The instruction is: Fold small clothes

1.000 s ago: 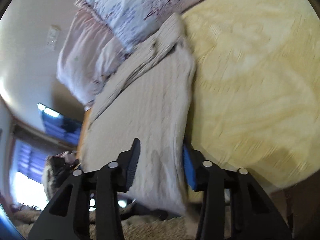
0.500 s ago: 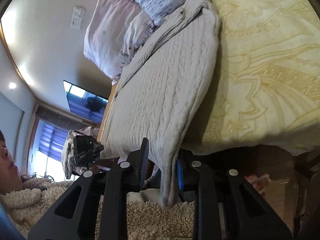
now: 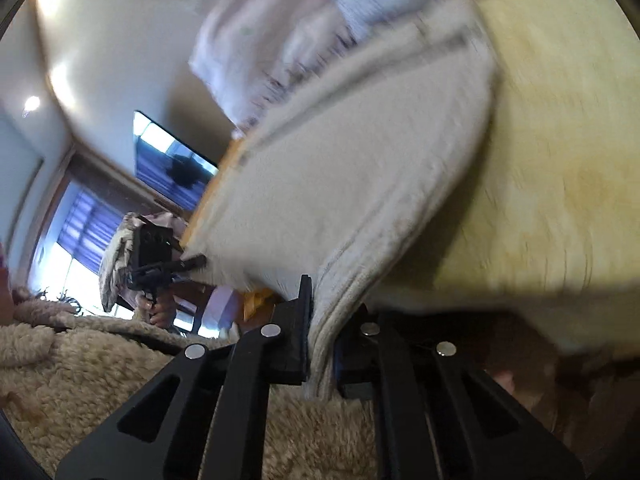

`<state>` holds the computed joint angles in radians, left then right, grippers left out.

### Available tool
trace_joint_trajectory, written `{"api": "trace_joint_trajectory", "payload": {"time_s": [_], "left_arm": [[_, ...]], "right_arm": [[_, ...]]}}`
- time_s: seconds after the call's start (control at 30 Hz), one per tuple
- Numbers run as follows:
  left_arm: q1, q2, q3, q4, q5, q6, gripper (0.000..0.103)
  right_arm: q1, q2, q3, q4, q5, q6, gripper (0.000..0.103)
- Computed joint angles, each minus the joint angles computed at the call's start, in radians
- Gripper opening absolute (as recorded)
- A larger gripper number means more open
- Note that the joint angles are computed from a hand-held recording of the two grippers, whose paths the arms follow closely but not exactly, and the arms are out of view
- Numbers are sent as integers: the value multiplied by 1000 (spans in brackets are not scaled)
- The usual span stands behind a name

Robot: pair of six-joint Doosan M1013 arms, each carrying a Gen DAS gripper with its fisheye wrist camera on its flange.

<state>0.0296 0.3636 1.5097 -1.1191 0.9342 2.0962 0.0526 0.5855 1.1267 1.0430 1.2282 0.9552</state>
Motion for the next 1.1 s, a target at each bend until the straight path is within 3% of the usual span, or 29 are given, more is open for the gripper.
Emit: {"api": "trace_joint_trajectory", "payload": {"time_s": [0.1, 0.23, 0.43, 0.57, 0.67, 0.87, 1.1], "left_arm": [[5, -9, 2, -28, -25, 32, 6], [13, -29, 5, -30, -111, 45, 6], [15, -39, -12, -11, -230, 5, 6], [4, -26, -62, 95, -300, -77, 5], [-11, -5, -125, 251, -337, -181, 5], [-23, 75, -296, 473, -328, -354, 5], [-25, 185, -496, 619, -271, -519, 5]], "right_arm": [[2, -20, 8, 22, -84, -63, 8], [7, -41, 12, 12, -242, -43, 8], [49, -54, 2, -140, -466, 35, 8], [75, -58, 5, -204, -593, 11, 8], [95, -56, 1, -218, -688, -27, 8], [122, -16, -74, -343, -780, 56, 8], [138, 85, -252, -547, -749, 257, 8]]}}
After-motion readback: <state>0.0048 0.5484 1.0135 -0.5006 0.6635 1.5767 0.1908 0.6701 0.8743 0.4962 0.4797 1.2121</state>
